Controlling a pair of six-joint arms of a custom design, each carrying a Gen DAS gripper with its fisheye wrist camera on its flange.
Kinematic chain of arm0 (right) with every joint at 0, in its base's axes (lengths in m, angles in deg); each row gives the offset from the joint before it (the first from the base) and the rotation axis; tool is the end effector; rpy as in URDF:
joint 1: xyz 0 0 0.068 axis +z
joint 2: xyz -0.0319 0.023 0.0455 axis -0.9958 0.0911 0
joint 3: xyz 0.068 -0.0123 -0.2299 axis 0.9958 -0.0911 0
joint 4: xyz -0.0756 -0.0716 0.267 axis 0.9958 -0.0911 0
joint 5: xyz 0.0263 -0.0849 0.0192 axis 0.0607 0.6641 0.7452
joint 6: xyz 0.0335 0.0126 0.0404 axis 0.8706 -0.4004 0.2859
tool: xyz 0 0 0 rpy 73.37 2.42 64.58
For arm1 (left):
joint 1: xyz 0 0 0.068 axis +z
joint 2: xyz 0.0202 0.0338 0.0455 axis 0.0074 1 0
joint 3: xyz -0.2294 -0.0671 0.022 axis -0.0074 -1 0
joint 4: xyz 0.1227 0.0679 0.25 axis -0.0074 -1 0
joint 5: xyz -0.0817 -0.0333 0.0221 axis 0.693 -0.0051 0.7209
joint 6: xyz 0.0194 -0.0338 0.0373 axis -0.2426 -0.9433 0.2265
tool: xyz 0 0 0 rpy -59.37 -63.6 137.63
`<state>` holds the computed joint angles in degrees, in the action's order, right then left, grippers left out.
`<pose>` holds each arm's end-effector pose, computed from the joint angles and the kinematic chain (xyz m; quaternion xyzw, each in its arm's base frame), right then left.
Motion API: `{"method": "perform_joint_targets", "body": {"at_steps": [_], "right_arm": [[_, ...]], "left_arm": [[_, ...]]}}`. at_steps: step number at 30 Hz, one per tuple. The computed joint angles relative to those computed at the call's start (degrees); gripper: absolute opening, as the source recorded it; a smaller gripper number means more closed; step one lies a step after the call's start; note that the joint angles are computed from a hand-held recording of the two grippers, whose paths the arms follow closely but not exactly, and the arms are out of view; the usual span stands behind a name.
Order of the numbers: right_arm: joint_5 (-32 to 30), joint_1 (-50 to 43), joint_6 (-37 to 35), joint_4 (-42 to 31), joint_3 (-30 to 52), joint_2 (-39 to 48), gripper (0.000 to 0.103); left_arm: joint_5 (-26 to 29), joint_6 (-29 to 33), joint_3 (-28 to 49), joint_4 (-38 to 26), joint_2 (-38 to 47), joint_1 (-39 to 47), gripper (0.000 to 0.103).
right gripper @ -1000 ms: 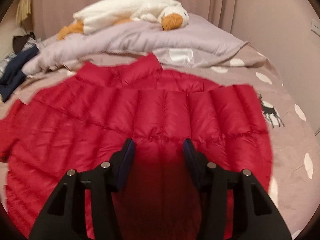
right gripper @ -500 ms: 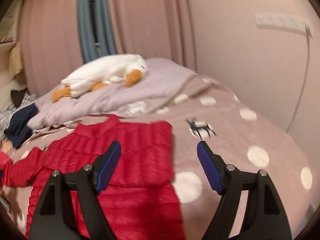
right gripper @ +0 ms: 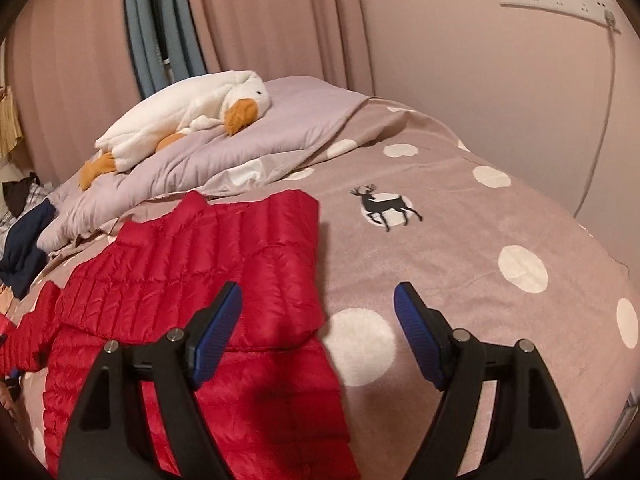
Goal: Fold large clothes
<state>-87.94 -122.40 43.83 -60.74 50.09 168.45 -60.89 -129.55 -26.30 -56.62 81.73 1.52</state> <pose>0.2720 -0.1920 0.2120 0.1332 0.8849 0.0050 0.4463 0.3046 -0.0003 0.0975 -0.4240 0.7452 -0.3304 0.3946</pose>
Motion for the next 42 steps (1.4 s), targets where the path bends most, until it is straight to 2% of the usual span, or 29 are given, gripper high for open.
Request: {"method": "perform_joint_targets", "body": {"at_steps": [1, 2, 4, 7, 10, 11, 13, 18, 23, 26, 28, 29, 30, 31, 32, 33, 37, 42], "right_arm": [[-0.2, 0.2, -0.5, 0.0, -0.2, -0.2, 0.079], [0.1, 0.3, -0.8, -0.1, -0.2, -0.2, 0.079], [1.0, 0.6, -1.8, 0.7, -1.1, -0.7, 0.079], [2.9, 0.8, -3.1, 0.9, -0.8, -0.2, 0.079], [0.9, -0.6, -2.7, 0.0, 0.0, 0.1, 0.079], [0.3, -1.0, -2.6, -0.2, 0.2, 0.1, 0.079], [-0.1, -1.6, -2.0, 0.0, 0.1, 0.0, 0.079], [-0.8, -2.4, -2.0, -0.7, 0.2, 0.9, 0.079], [0.3, -3.1, -2.3, -0.8, 0.8, 2.5, 0.079], [1.3, -3.4, -2.0, -0.1, 1.4, 3.8, 0.079], [2.0, -3.4, -1.7, -0.1, 2.0, 5.0, 0.079], [2.2, -3.3, -1.6, -0.2, 2.2, 5.3, 0.079], [2.3, -3.2, -1.6, -0.3, 2.4, 5.7, 0.079], [2.3, -3.0, -1.8, -0.4, 2.5, 6.0, 0.079], [2.5, -2.7, -2.2, -0.4, 2.5, 6.1, 0.079], [2.8, -2.5, -2.5, -0.4, 2.4, 6.1, 0.079], [3.8, -1.9, -3.1, 1.0, 1.3, 5.2, 0.079], [2.5, -2.9, -2.5, 0.7, 1.4, 4.7, 0.079]], "left_arm": [[-1.1, 0.0, 1.4, -4.6, -0.7, -0.5, 0.059], [-2.0, -1.0, 2.1, -7.4, -1.3, -0.7, 0.059], [-1.3, -6.1, -1.1, -3.7, -3.6, -0.4, 0.062], [1.5, -14.4, -3.7, -2.6, -5.9, 1.3, 0.063], [3.2, -16.8, -5.2, -7.6, -10.1, 3.4, 0.063], [3.9, -17.0, -5.1, -9.8, -11.1, 3.6, 0.063], [3.8, -16.4, -5.6, -10.1, -11.9, 3.4, 0.063], [-5.2, -19.2, -9.7, -4.9, -13.7, 0.6, 0.063], [-6.1, -12.5, -5.0, -5.1, -8.0, 1.2, 0.063], [-9.4, -12.1, -4.5, -2.7, -6.0, 0.3, 0.063], [-11.0, -9.7, -2.8, -4.7, -4.8, -0.4, 0.063], [-11.5, -7.2, -1.5, -6.4, -4.2, -0.8, 0.061], [-13.6, -4.4, 0.3, -9.0, -3.2, -1.7, 0.05], [-15.4, -3.5, 1.6, -11.6, -2.6, -2.2, 0.031], [-18.0, -3.1, 3.1, -15.3, -1.8, -3.0, 0.023], [-19.2, -3.1, 3.2, -15.7, -1.6, -3.3, 0.019], [-17.3, -5.1, -0.5, -12.2, -4.6, -1.9, 0.008], [-25.5, -0.2, -0.6, -18.5, -12.1, -6.1, 0.007]]}}
